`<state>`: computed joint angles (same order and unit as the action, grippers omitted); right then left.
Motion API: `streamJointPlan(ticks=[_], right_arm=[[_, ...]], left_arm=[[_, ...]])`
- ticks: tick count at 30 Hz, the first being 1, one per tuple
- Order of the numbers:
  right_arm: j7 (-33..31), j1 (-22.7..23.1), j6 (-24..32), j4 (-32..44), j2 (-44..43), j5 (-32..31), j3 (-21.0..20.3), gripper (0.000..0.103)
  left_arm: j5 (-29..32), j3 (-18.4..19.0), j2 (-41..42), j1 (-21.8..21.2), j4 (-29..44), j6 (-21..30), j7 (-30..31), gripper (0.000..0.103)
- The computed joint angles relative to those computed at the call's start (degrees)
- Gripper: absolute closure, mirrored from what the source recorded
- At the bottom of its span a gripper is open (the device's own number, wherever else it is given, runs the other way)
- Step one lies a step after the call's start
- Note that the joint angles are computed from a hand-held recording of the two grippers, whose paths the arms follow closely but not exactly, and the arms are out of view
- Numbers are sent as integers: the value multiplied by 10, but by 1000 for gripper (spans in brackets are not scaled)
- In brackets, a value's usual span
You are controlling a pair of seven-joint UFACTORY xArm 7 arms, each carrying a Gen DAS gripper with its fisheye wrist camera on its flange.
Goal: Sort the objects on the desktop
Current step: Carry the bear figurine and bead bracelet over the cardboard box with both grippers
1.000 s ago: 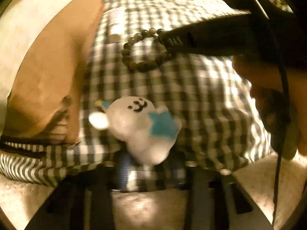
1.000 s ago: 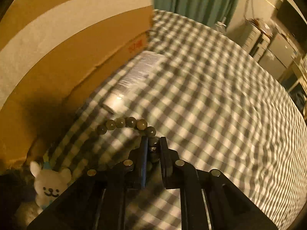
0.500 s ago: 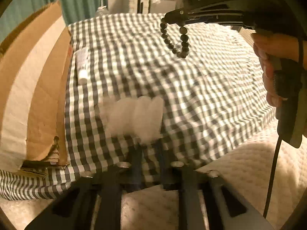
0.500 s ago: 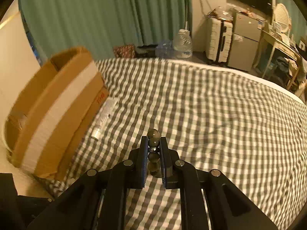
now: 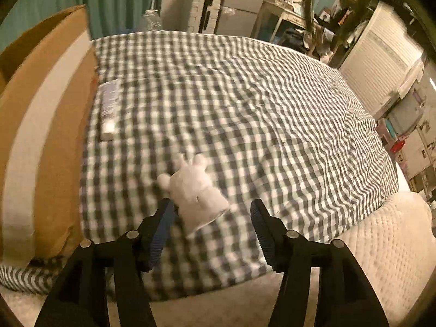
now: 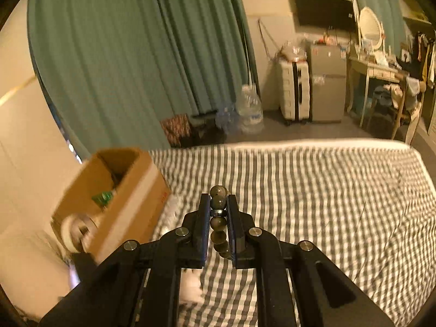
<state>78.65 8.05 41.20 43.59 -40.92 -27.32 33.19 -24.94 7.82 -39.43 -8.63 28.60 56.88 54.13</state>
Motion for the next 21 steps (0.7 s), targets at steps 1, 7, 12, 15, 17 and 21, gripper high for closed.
streamJointPlan(ticks=[1,7,12,15,17,21], right_arm=[[3,-3,-2,1,-10,-5,-1,92],[-4,-21,-17,3,-67,-11,-7,92],[-12,-44,-37,-6,-108,3,-6,92],[-22,-56,-36,-6,-125,16,-4,92],[-30,-61,-32,-4,-133,25,-1,92],[-42,-76,-25,11,-141,36,12,92]], left_arm=[[7,-22,10,1,-5,-16,-20,34],[42,-62,74,-14,-8,-57,-88,50],[34,-46,24,-37,-25,-73,-55,50],[29,-29,-15,-43,-18,-51,-45,50],[24,-17,-39,-46,-9,-40,-37,50],[12,16,-78,-44,29,-1,-14,50]])
